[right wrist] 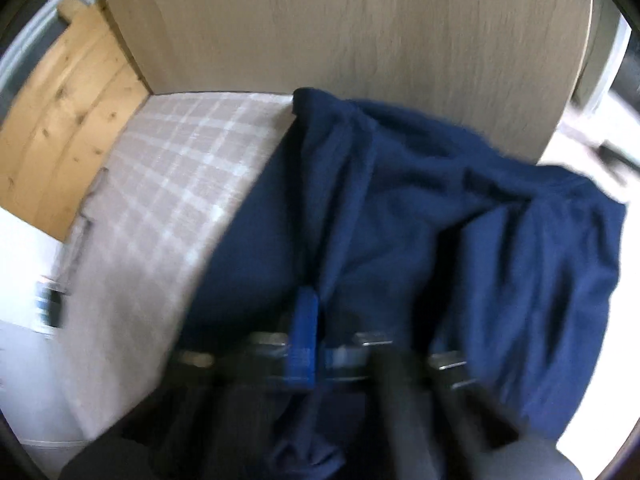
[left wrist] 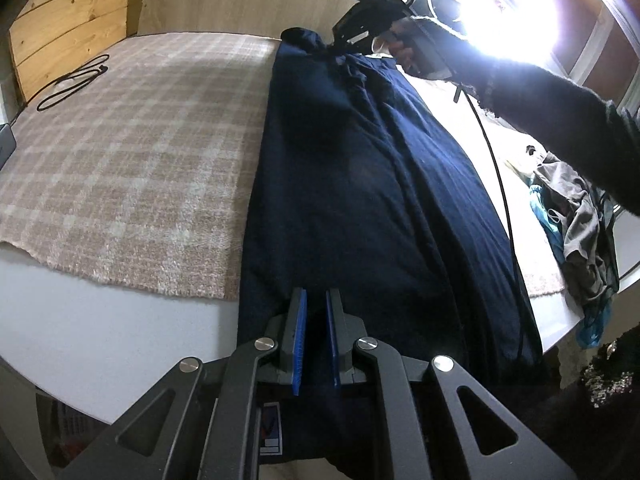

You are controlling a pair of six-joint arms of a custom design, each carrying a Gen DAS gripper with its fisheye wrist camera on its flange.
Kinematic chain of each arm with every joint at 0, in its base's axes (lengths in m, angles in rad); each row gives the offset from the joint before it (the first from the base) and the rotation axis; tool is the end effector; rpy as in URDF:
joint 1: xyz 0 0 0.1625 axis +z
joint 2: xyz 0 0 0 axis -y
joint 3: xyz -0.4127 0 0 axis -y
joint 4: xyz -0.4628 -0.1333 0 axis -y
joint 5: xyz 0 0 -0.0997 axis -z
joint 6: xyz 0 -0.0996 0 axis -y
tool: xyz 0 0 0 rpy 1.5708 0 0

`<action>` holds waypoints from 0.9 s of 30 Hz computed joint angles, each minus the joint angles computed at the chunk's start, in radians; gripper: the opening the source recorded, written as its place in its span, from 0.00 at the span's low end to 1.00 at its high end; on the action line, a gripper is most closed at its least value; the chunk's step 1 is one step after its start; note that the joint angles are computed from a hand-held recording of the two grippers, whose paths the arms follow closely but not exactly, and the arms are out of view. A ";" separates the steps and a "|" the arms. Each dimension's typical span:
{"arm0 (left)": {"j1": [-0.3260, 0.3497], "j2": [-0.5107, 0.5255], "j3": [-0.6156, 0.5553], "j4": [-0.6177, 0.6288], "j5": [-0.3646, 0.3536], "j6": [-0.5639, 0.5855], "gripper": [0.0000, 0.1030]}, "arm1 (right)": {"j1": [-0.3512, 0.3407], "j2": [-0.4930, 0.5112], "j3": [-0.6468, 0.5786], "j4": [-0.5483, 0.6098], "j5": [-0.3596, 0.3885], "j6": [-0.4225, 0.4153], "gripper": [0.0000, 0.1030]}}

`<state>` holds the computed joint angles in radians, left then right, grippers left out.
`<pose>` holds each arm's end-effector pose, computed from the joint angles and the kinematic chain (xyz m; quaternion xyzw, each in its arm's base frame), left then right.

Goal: Fold clothes

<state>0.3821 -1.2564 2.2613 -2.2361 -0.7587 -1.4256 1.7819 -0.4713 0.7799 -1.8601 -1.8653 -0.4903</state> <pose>-0.3381 -0.3574 0.0665 -0.0407 0.9070 -0.3354 0.2513 0.2920 -0.8645 0.1121 0.3412 -0.9284 -0.0299 0.1440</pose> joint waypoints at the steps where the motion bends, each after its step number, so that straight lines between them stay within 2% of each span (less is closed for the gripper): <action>1: 0.011 -0.001 -0.004 -0.015 -0.013 -0.001 0.09 | -0.001 -0.002 -0.006 0.000 0.009 -0.008 0.03; 3: 0.022 -0.017 -0.016 -0.011 -0.013 -0.007 0.09 | 0.012 -0.045 0.060 -0.088 -0.045 -0.103 0.05; 4: 0.030 -0.033 -0.028 0.003 -0.004 0.002 0.09 | 0.016 -0.080 0.116 -0.144 -0.068 -0.152 0.09; 5: 0.043 -0.048 -0.042 0.008 0.002 0.022 0.09 | 0.014 -0.127 0.181 -0.184 -0.067 -0.203 0.10; 6: 0.061 -0.058 -0.066 0.020 0.012 0.053 0.09 | 0.010 -0.178 0.249 -0.218 -0.056 -0.258 0.10; 8: 0.134 -0.040 -0.158 0.021 0.056 0.209 0.09 | 0.000 -0.263 0.367 -0.285 -0.060 -0.314 0.10; 10: 0.216 0.013 -0.273 -0.018 0.090 0.398 0.13 | -0.023 -0.340 0.461 -0.301 -0.033 -0.305 0.10; 12: 0.303 0.113 -0.414 -0.099 0.098 0.601 0.18 | -0.039 -0.386 0.513 -0.286 0.000 -0.269 0.13; 14: 0.377 0.213 -0.556 -0.135 0.059 0.754 0.21 | -0.050 -0.420 0.554 -0.284 0.040 -0.261 0.29; 16: 0.438 0.321 -0.708 -0.090 0.047 0.841 0.21 | -0.052 -0.431 0.586 -0.341 0.063 -0.294 0.34; 18: 0.479 0.416 -0.839 -0.024 0.052 0.879 0.21 | -0.044 -0.443 0.642 -0.461 0.031 -0.386 0.34; 19: 0.494 0.448 -0.885 0.008 0.050 0.880 0.21 | -0.042 -0.441 0.645 -0.470 0.020 -0.413 0.34; 23: 0.541 0.528 -1.001 0.119 0.025 0.827 0.21 | -0.054 -0.434 0.619 -0.411 0.023 -0.483 0.34; 27: 0.559 0.563 -1.054 0.181 0.020 0.820 0.21 | -0.060 -0.418 0.594 -0.362 0.040 -0.503 0.34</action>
<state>0.9413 -0.6933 1.2078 -2.0555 -0.7388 -0.6061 1.7223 -0.8893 1.3740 -2.2226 -1.8251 -0.9929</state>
